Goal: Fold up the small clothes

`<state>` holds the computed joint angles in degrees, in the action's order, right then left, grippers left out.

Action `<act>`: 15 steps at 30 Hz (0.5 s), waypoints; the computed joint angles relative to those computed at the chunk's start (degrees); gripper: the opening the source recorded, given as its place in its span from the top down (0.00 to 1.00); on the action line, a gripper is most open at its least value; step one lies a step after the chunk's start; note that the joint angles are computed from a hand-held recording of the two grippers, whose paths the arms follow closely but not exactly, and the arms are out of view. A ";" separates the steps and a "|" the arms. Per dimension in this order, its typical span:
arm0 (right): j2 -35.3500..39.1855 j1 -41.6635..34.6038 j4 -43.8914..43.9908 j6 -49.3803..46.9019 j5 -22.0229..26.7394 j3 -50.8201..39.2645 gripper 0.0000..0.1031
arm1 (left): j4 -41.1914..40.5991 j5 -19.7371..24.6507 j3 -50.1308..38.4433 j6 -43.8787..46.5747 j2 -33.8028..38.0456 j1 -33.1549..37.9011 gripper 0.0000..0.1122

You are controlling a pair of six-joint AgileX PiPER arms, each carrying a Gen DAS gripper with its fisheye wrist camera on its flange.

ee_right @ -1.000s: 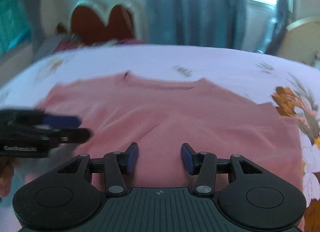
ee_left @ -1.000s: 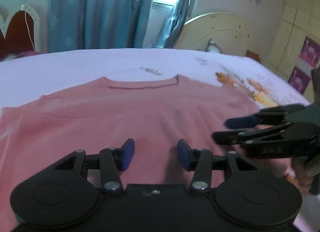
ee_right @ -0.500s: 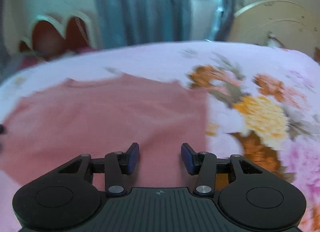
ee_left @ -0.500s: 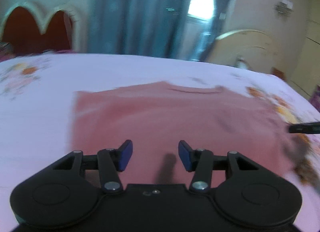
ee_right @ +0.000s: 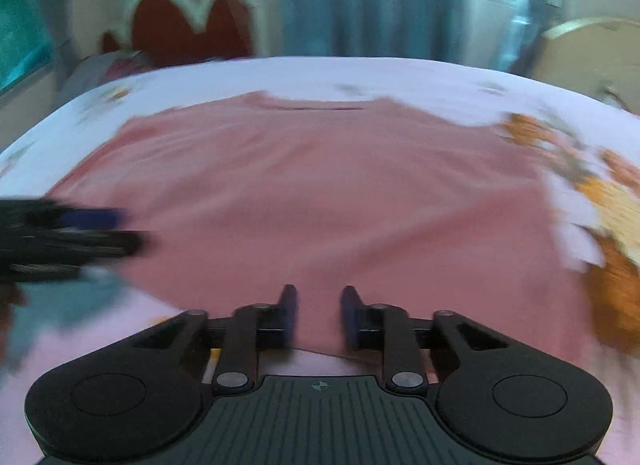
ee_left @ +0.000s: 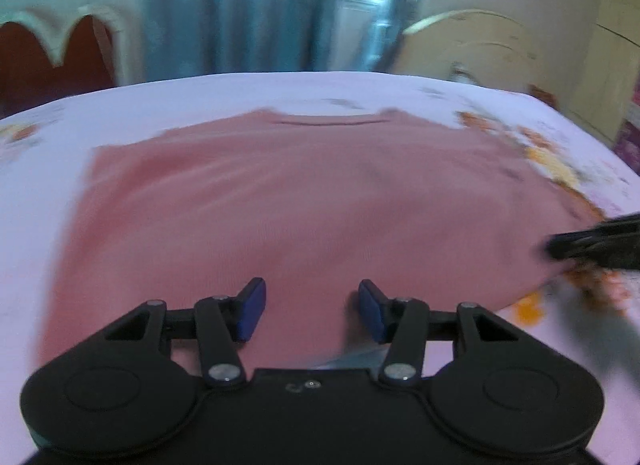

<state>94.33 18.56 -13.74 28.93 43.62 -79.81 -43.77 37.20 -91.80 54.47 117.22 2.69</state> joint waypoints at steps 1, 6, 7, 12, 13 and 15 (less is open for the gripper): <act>-1.83 -1.95 -0.33 0.50 0.75 1.84 0.92 | -1.27 0.21 0.43 1.01 -0.07 2.22 0.56; -8.39 -9.68 1.24 -3.66 1.54 8.35 0.93 | 0.76 -1.26 0.50 -1.58 -0.83 6.69 0.57; -8.41 -10.56 2.75 -5.06 1.27 8.44 0.93 | 0.02 -0.50 0.23 -1.82 -0.61 7.33 0.57; -8.89 -8.40 -1.54 0.29 1.23 7.21 0.93 | 4.34 -1.82 0.61 -4.76 -1.81 5.81 0.57; -7.72 -8.75 -0.92 -0.32 3.18 6.26 0.93 | 5.44 -2.01 0.52 -5.91 -1.65 5.44 0.56; -7.84 -9.13 -0.97 -0.98 2.85 7.89 0.94 | 4.62 -2.39 1.82 -5.97 -2.37 5.94 0.56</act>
<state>86.49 9.42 -14.72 27.94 46.47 -71.91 -39.15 34.81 -89.99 48.51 114.85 8.63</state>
